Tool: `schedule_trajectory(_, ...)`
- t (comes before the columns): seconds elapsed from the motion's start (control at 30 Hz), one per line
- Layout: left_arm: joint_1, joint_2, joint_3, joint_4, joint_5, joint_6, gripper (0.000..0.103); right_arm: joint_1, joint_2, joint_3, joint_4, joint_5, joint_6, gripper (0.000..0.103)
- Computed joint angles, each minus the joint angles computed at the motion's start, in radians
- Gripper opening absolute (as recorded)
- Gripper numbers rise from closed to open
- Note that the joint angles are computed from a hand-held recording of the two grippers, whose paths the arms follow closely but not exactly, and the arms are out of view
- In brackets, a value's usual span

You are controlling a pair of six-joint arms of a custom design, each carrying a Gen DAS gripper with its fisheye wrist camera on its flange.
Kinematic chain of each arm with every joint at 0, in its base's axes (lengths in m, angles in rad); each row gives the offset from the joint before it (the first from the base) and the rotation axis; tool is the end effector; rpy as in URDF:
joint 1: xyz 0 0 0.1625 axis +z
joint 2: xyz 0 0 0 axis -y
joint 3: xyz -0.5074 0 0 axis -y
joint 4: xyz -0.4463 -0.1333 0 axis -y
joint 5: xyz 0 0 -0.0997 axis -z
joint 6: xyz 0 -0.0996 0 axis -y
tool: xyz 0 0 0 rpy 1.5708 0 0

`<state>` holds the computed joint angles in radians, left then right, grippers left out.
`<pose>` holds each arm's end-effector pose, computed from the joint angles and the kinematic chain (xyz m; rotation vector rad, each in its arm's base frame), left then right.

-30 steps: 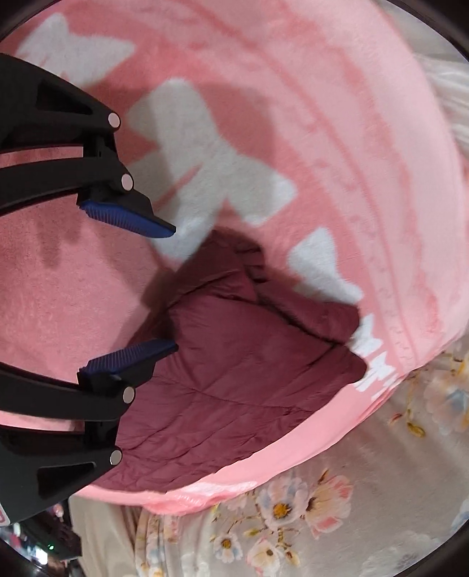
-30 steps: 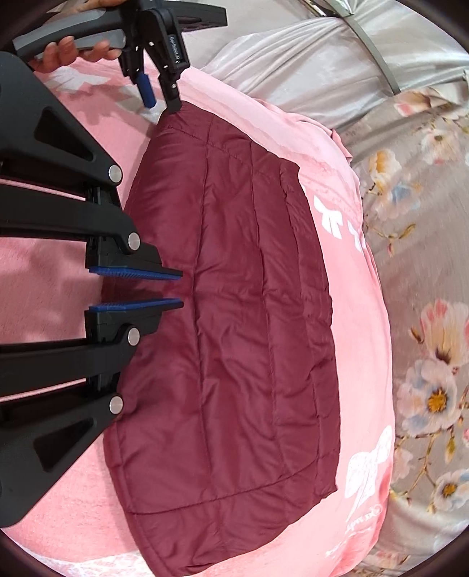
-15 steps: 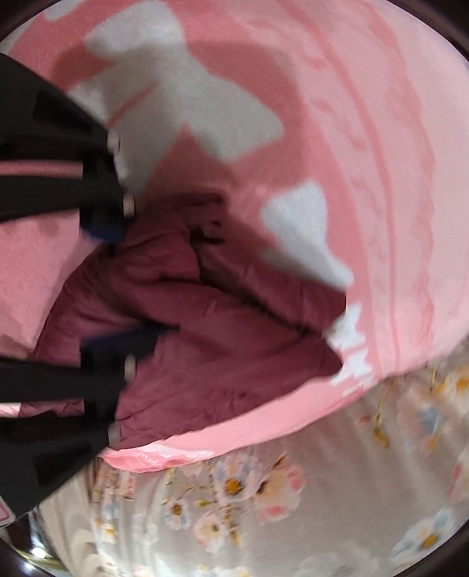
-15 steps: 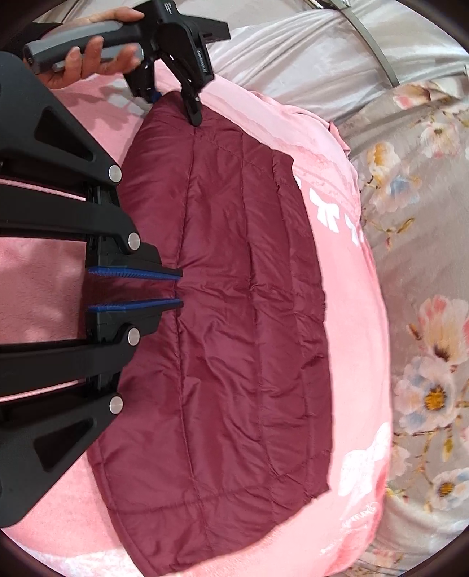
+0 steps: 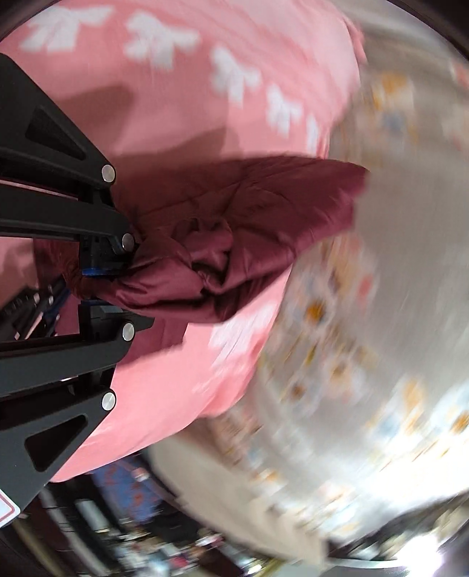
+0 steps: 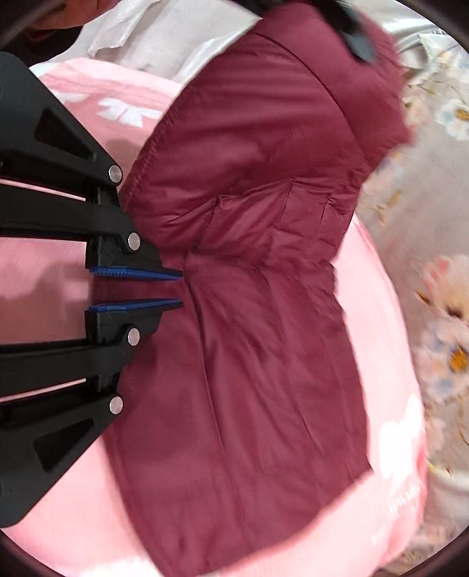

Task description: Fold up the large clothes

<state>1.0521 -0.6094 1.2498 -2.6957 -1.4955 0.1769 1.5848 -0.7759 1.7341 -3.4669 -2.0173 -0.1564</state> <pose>-0.3281 -0.8587 0.1448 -1.0090 -2.8662 0.7594 0.1008 -0.7489 0.1800 -0.0707 -2.4101 1.1718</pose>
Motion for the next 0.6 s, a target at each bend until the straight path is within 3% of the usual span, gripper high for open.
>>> schedule_trajectory(0.17, -0.04, 0.117, -0.065, 0.149, -0.006, 0.014, 0.009, -0.024, -0.076, 0.097, -0.119, -0.097, 0.007, 0.011)
schedule_trajectory(0.27, -0.047, 0.189, -0.114, 0.269, 0.043, -0.037, 0.015, -0.045, -0.113, 0.146, -0.163, -0.145, 0.042, 0.012)
schedule_trajectory(0.37, -0.059, 0.166, -0.052, 0.217, 0.055, -0.015, 0.016, -0.051, -0.141, 0.185, -0.224, -0.152, 0.038, 0.016)
schedule_trajectory(0.43, -0.06, 0.128, -0.016, 0.189, 0.016, -0.004, 0.035, -0.048, -0.152, 0.197, -0.273, -0.142, 0.013, 0.029)
schedule_trajectory(0.47, -0.061, 0.12, -0.012, 0.182, 0.003, -0.007, 0.041, -0.045, -0.158, 0.201, -0.296, -0.124, -0.001, 0.03)
schedule_trajectory(0.53, -0.056, 0.08, 0.023, 0.133, -0.025, -0.016, 0.063, -0.038, -0.169, 0.195, -0.312, -0.094, -0.026, 0.035)
schedule_trajectory(0.6, -0.046, 0.052, 0.043, 0.075, -0.045, -0.031, 0.072, -0.033, -0.18, 0.187, -0.308, -0.049, -0.042, 0.042)
